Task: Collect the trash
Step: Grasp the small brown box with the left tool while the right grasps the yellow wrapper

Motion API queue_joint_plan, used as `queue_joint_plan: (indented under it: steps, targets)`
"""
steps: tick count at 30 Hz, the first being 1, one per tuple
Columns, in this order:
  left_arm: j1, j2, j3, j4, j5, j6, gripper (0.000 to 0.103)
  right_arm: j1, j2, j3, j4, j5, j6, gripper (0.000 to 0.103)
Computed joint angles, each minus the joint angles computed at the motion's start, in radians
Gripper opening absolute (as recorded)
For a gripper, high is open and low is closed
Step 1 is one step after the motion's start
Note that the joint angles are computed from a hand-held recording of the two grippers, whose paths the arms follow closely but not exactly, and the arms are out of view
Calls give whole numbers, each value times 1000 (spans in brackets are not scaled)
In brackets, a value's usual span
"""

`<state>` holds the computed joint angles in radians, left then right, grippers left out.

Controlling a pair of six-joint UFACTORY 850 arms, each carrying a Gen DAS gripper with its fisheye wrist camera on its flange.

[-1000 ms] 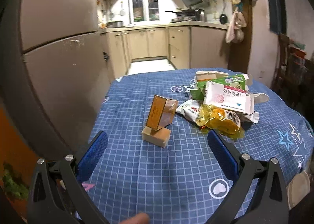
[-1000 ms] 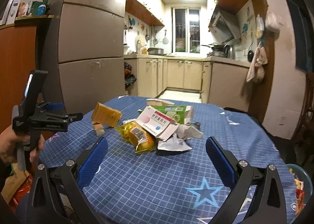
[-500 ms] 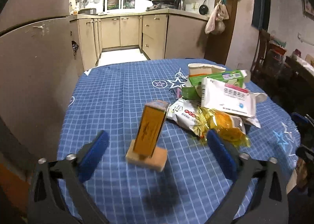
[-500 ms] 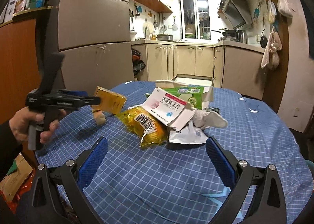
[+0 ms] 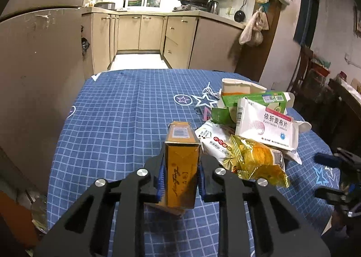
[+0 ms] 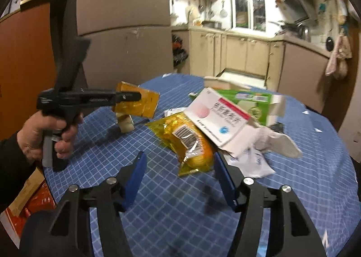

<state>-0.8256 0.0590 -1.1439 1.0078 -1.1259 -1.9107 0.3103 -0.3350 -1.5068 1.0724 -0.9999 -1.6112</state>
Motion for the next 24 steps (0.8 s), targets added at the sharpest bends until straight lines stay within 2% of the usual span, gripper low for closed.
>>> queue_joint_plan:
  steps: [10, 16, 17, 19, 21, 24]
  targets:
    - [-11, 21, 21, 19, 16, -30, 20, 122, -126, -179, -253, 84, 192, 66]
    - [-8, 24, 34, 41, 41, -56, 20, 162, -150, -187, -332, 150, 226, 67]
    - [-9, 26, 38, 44, 42, -64, 20, 163, -145, -174, -324, 166, 214, 65]
    - [-14, 28, 46, 55, 37, -85, 20, 159, -134, -153, -294, 184, 200, 49]
    - [-22, 28, 50, 65, 30, -102, 20, 144, -124, -139, -256, 170, 182, 44]
    - [-41, 16, 38, 73, -7, -109, 20, 118, -89, -94, -189, 146, 130, 42]
